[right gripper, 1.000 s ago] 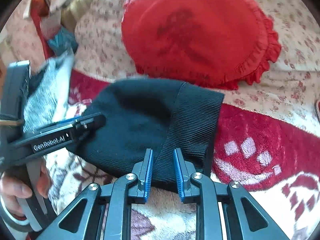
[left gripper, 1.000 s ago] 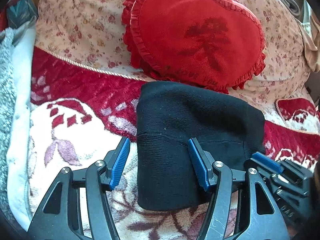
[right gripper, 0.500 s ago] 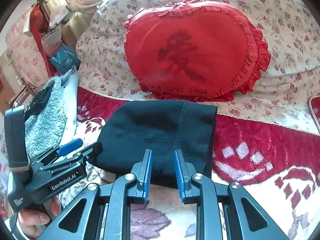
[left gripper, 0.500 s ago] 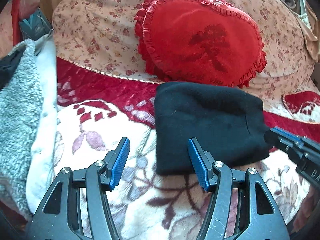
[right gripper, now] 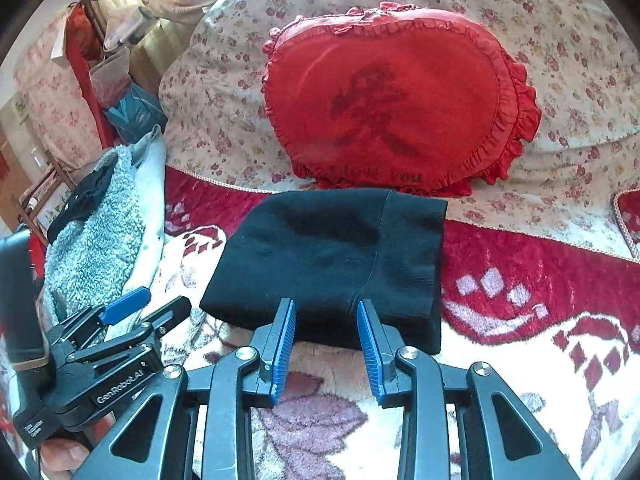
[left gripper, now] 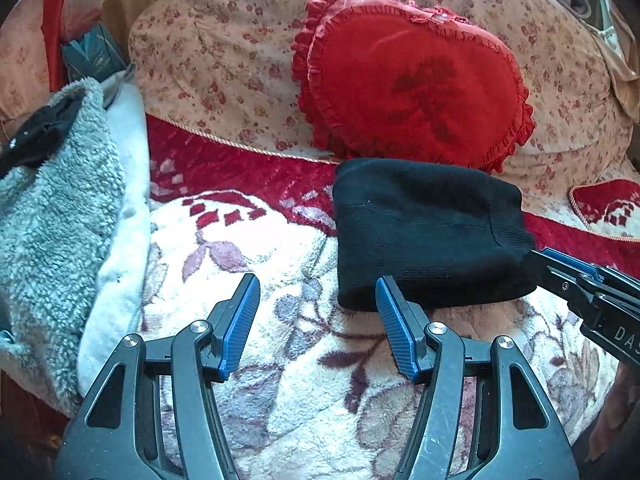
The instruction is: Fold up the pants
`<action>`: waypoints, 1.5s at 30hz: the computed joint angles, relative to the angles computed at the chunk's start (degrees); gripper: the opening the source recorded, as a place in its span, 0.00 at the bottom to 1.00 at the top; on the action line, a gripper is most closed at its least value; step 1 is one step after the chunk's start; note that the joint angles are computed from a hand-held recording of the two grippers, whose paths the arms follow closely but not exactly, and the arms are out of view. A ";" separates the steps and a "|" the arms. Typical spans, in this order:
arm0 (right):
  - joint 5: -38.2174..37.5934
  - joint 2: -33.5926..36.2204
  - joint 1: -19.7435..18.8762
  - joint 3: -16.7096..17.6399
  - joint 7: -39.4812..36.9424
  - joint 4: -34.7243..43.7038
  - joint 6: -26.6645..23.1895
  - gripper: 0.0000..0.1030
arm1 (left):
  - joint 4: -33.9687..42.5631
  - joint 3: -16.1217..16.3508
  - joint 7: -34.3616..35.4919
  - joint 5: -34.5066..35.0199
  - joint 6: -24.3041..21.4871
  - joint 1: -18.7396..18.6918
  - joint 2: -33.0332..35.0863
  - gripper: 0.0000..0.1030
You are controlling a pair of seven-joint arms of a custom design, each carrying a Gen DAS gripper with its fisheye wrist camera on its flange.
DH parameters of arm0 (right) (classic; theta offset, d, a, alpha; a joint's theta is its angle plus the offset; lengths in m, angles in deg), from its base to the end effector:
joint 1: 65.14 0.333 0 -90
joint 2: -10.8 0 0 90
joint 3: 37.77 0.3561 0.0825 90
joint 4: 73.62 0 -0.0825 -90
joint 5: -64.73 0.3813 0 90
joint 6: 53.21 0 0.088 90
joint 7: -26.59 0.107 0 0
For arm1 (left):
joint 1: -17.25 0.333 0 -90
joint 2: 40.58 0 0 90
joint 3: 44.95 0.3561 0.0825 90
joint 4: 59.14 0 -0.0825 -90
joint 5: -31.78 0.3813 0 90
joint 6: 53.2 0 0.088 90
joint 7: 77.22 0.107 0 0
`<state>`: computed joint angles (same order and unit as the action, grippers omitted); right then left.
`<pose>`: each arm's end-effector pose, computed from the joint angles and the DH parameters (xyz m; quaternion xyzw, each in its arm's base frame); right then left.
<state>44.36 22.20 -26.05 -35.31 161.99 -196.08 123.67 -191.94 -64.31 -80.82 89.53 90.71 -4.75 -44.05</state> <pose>0.4439 0.4296 0.4395 -0.7416 0.5607 -0.0796 0.3596 0.3833 -0.3487 0.4293 -0.7049 0.6135 -0.2279 0.2735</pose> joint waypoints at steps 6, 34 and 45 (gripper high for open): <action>0.60 -0.73 0.00 0.32 -0.43 -0.71 0.21 0.30 | -0.27 -0.71 -0.66 1.24 -1.07 -0.53 -1.14 0.58; 4.41 -0.15 -1.36 2.69 -3.50 0.02 -0.66 0.30 | -0.11 -1.15 1.51 0.33 0.04 -0.75 -1.24 0.59; 5.03 0.18 -0.89 2.34 -3.83 0.16 -0.58 0.30 | -0.23 -0.88 1.95 -0.19 1.21 -0.55 -1.13 0.59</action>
